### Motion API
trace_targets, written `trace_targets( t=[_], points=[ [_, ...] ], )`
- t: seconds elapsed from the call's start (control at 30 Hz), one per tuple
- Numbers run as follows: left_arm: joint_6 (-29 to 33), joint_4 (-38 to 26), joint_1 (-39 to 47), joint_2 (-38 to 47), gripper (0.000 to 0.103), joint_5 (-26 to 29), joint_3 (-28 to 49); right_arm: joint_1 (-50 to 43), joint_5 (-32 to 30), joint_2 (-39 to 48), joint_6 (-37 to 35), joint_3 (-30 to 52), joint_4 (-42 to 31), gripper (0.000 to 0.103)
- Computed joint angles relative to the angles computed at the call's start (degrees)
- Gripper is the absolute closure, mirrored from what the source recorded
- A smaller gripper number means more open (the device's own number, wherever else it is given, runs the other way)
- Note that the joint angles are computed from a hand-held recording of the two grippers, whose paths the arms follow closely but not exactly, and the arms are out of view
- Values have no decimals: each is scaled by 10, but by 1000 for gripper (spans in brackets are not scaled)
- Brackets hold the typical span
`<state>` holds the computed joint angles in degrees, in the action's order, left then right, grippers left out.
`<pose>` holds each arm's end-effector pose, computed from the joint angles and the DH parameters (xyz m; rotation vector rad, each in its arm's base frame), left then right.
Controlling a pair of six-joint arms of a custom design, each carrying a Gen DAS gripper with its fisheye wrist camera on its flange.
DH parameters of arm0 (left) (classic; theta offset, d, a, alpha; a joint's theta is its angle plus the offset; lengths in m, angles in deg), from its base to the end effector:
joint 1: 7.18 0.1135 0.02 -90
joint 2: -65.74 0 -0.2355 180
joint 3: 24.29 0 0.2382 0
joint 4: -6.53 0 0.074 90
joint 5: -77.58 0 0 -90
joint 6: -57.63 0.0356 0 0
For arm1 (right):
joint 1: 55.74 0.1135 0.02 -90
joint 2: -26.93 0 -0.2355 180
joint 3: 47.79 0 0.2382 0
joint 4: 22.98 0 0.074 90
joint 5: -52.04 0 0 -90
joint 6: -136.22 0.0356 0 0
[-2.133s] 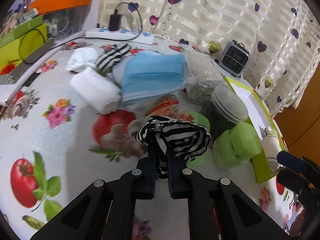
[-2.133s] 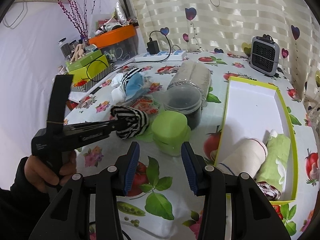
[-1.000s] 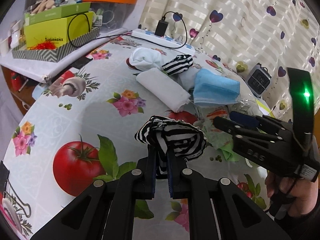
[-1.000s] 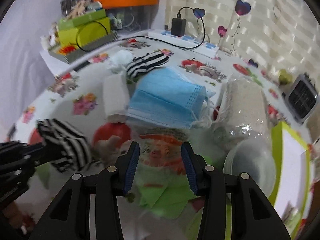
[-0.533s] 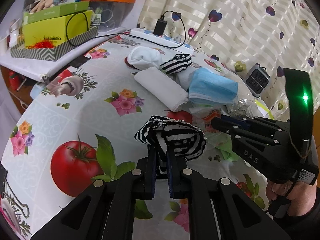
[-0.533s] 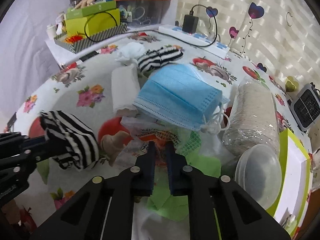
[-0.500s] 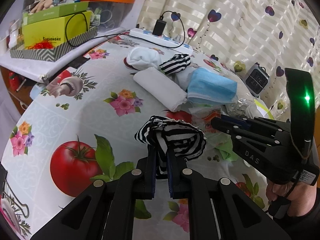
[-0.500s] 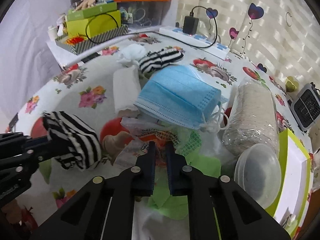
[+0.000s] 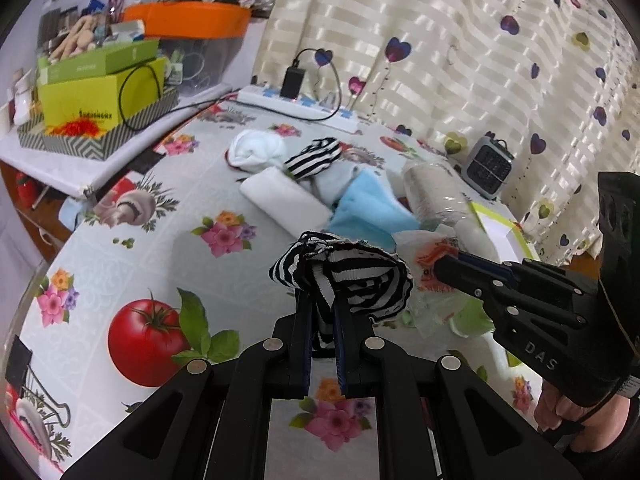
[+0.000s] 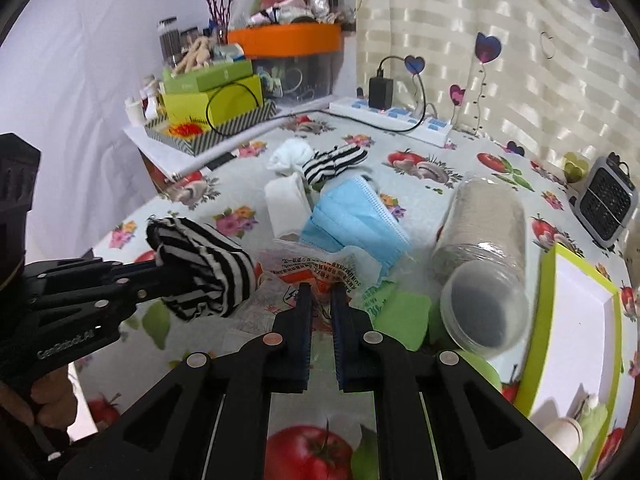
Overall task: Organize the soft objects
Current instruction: 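Grasp the clear orange-printed plastic bag with the right gripper while the left gripper holds the striped cloth, then carry the striped cloth and plastic bag into the yellow box and release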
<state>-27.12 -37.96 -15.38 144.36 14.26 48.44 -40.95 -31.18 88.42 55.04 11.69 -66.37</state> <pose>0.2728 -0.0555 0.2384 0.4849 2.3607 -0.5915 0.2161 0.0527 0.2342 -0.0655 2.3560 0.0611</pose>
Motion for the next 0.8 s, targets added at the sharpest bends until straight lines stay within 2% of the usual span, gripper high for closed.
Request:
trace_targets(
  t=[0.53,0.8],
  points=[
    [-18,-28,-103,-76,94,-30,9,-36,10,-216,19,-37,-104,94],
    [-36,-27,-172,-72,94,-59,32,-130,-43,-296,-6,-47,-152,94]
  ],
)
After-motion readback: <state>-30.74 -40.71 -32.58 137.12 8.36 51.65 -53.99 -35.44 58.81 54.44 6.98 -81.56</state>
